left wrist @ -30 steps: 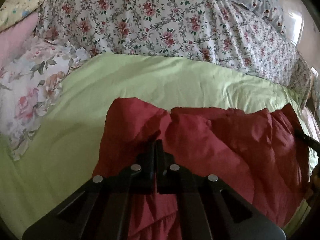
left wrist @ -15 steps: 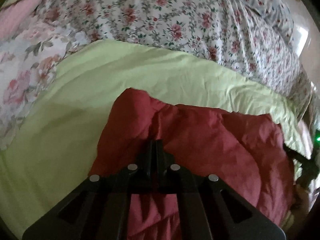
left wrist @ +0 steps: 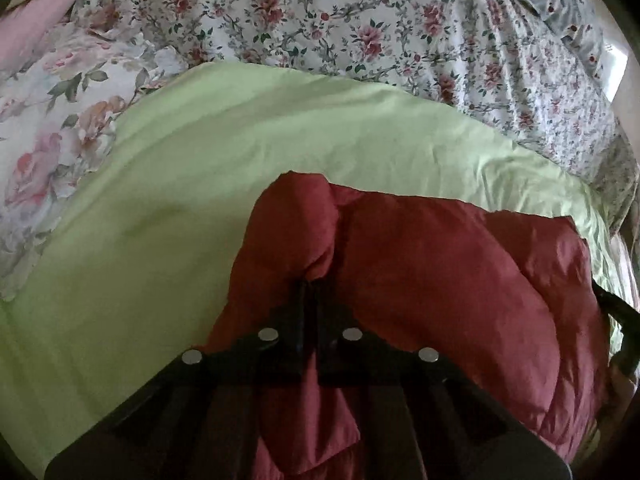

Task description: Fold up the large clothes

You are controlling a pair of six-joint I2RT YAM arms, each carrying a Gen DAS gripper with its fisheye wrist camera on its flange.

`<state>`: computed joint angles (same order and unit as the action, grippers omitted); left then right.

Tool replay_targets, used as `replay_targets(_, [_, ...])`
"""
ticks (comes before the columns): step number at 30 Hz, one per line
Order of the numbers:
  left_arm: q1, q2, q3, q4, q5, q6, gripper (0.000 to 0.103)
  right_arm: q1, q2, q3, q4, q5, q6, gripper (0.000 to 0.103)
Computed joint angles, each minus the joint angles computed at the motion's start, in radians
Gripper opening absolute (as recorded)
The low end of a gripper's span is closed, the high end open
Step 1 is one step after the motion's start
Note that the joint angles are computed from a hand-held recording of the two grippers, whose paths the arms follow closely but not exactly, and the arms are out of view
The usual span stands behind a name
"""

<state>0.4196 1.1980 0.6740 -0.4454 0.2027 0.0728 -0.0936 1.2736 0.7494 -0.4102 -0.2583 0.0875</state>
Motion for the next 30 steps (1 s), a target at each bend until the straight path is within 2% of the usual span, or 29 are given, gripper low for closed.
replay_targets(2, [-0.008, 0.020, 0.009, 0.011, -0.009, -0.012, 0.002, -0.011, 0.001, 0.011, -0.020, -0.018, 0.002, 0.014])
replay_targets(6, [-0.009, -0.005, 0.002, -0.006, -0.014, -0.001, 0.002, -0.064, -0.067, 0.012, -0.069, -0.082, 0.004, 0.026])
replay_targets(8, [0.020, -0.010, 0.012, -0.037, 0.013, -0.002, 0.003, -0.096, -0.132, 0.003, -0.094, -0.125, -0.005, 0.052])
replay_targets(9, [0.039, -0.020, 0.017, -0.056, 0.035, -0.004, 0.004, -0.102, -0.159, 0.002, -0.106, -0.129, -0.009, 0.056])
replay_targets(11, [0.074, -0.049, 0.023, -0.093, 0.083, -0.005, 0.025, -0.112, -0.233, 0.003, -0.152, -0.150, -0.021, 0.056])
replay_targets(12, [0.087, -0.081, 0.018, -0.107, 0.101, -0.004, 0.030, -0.112, -0.255, 0.007, -0.169, -0.160, -0.023, 0.056])
replay_targets(14, [0.090, -0.141, 0.013, -0.134, 0.109, 0.000, 0.034, -0.091, -0.314, 0.005, -0.204, -0.186, -0.028, 0.056])
replay_targets(17, [0.074, -0.241, 0.012, -0.208, 0.140, -0.004, 0.034, 0.053, -0.380, -0.018, -0.248, -0.177, -0.023, 0.056])
replay_targets(19, [0.047, -0.315, 0.012, -0.266, 0.146, -0.002, 0.034, 0.162, -0.407, -0.047, -0.254, -0.156, -0.004, 0.058])
replay_targets(21, [0.017, -0.400, 0.012, -0.335, 0.146, 0.010, 0.038, 0.288, -0.439, -0.082, -0.255, -0.085, 0.034, 0.061])
replay_targets(23, [-0.018, -0.495, 0.009, -0.409, 0.147, 0.016, 0.051, 0.387, -0.476, -0.117, -0.257, -0.002, 0.070, 0.061])
replay_targets(25, [-0.070, -0.582, 0.001, -0.469, 0.129, 0.003, 0.058, 0.452, -0.510, -0.138, -0.269, 0.073, 0.091, 0.061])
replay_targets(27, [-0.158, -0.659, -0.007, -0.524, 0.084, -0.037, 0.059, 0.514, -0.538, -0.157, -0.286, 0.169, 0.106, 0.061])
replay_targets(30, [-0.297, -0.717, -0.024, -0.569, 0.021, -0.123, 0.059, 0.532, -0.538, -0.193, -0.286, 0.246, 0.106, 0.061])
